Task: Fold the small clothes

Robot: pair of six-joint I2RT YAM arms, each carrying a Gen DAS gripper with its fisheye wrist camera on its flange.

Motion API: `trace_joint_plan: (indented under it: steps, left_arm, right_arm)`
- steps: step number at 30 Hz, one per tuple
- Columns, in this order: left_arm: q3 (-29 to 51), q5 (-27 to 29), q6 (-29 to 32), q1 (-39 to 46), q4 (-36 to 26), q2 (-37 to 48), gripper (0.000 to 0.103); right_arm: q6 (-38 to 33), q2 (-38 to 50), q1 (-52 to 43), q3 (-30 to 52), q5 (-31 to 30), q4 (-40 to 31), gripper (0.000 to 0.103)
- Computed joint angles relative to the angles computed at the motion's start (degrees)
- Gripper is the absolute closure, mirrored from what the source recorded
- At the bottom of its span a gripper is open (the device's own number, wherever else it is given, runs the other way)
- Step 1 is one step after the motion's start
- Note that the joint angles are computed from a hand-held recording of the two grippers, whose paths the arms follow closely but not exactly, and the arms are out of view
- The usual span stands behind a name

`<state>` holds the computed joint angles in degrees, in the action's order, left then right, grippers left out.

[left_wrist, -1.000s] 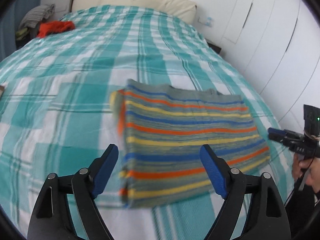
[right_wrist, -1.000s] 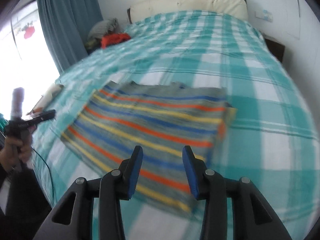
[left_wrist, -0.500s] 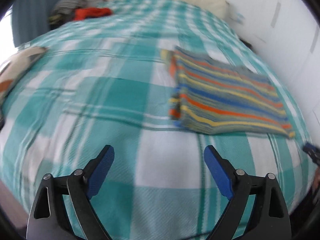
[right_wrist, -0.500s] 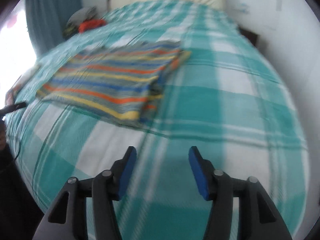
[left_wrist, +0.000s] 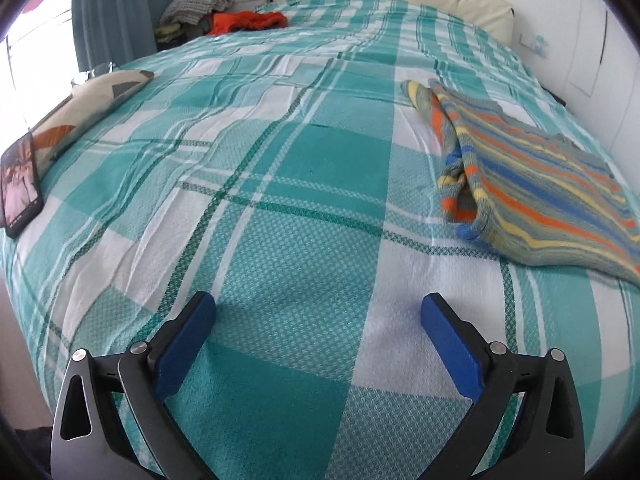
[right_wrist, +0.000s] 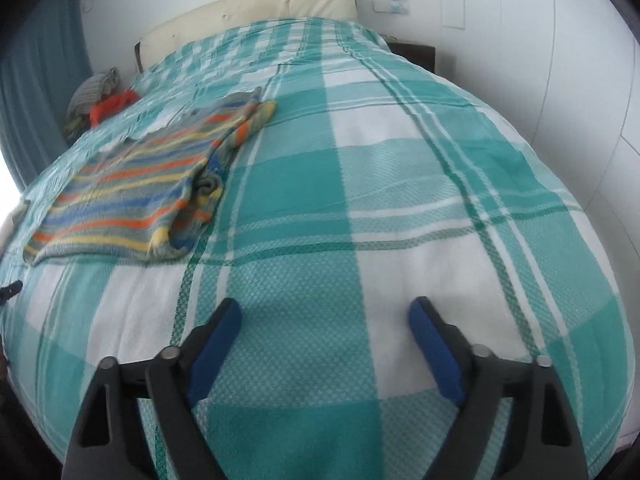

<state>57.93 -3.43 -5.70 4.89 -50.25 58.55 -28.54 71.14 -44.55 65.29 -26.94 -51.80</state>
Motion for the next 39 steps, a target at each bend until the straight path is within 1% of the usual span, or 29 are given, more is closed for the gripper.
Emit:
trace_joint_plan:
  steps: [3,5,9,39]
  left_arm:
    - [-0.03,1.36,0.16,0.97,0.03,0.07,0.001]
    - [-0.15,0.94,0.07,0.70,0.04,-0.15,0.001]
    - [-0.59,-0.35,-0.09,-0.02,0.29,-0.62,0.001]
    - [-1.11,-0.86,-0.21,-0.47,0.68,-0.87,0.000]
  right_arm:
    - [0.64,-0.50,0.66,-2.14,0.17,2.75,0.012]
    - [0.56,-0.86,1.26,-2.88,0.68,3.74,0.010]
    - [0.81,-1.38,1.84,-3.57,1.22,4.68,0.009]
    - [0.44,-2.04,1.62,-3.84,1.02,4.28,0.007]
